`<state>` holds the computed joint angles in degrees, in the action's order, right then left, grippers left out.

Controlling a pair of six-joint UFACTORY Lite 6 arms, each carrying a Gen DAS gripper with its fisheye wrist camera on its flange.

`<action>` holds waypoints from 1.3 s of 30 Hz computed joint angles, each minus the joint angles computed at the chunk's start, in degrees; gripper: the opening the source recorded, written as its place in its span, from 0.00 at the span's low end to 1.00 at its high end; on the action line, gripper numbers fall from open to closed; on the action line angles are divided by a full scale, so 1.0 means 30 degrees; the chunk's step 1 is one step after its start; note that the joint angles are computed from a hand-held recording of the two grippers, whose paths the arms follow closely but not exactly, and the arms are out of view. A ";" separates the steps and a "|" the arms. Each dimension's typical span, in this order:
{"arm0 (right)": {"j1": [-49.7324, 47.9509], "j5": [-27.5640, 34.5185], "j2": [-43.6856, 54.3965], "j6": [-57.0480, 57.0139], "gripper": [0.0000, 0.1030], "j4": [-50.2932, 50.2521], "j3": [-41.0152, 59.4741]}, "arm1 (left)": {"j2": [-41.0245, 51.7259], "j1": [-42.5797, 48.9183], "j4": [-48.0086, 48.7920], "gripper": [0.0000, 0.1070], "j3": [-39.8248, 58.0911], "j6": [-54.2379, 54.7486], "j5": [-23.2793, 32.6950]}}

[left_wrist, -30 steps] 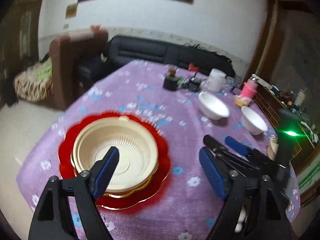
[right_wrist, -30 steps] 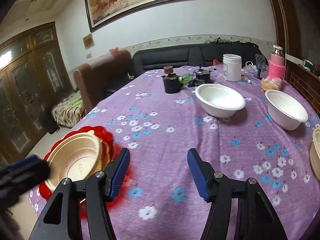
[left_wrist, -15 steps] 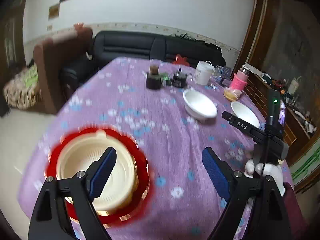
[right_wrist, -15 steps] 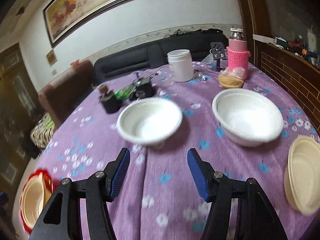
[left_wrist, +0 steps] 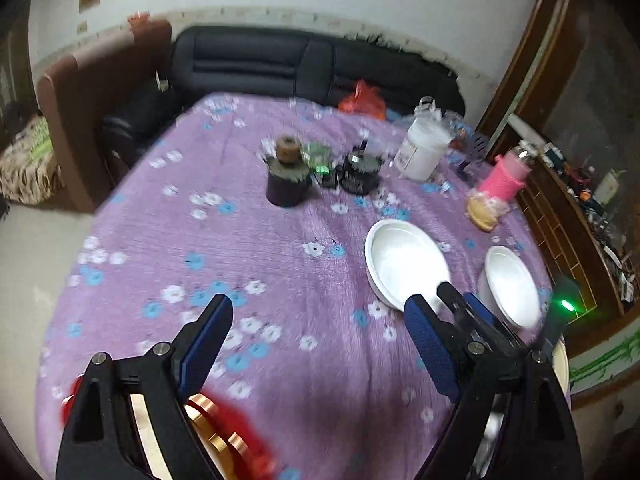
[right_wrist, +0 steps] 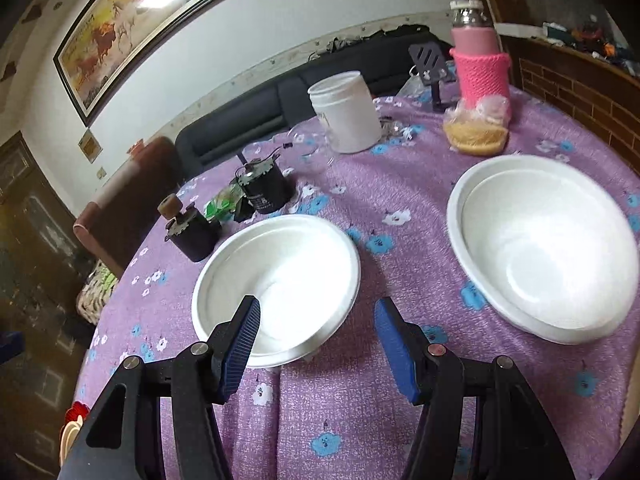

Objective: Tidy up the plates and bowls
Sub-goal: 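Move the right gripper to a white foam bowl and grasp its rim, then lift the white foam bowl with the right gripper and carry it to the stack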

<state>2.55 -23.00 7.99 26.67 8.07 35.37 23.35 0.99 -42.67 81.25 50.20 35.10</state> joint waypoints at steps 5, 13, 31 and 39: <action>-0.0400 -0.0147 0.1336 0.1739 0.62 -0.2021 0.0646 | 0.6718 -0.2346 0.3288 0.81 0.6515 -0.5492 0.0734; -0.1299 -0.0620 0.3551 0.5248 0.62 -0.5710 0.1698 | 1.3727 -0.4273 0.5472 0.81 1.4778 -0.9786 0.2761; -0.1136 -0.1599 0.2849 0.7569 0.17 -0.8539 0.1154 | 1.3655 -0.4494 0.5186 0.29 1.4302 -0.8993 0.3553; 0.0790 -0.1504 0.1095 0.5139 0.16 -0.6261 0.0384 | 0.7584 -0.3492 0.4661 0.29 0.5907 -0.6798 0.0393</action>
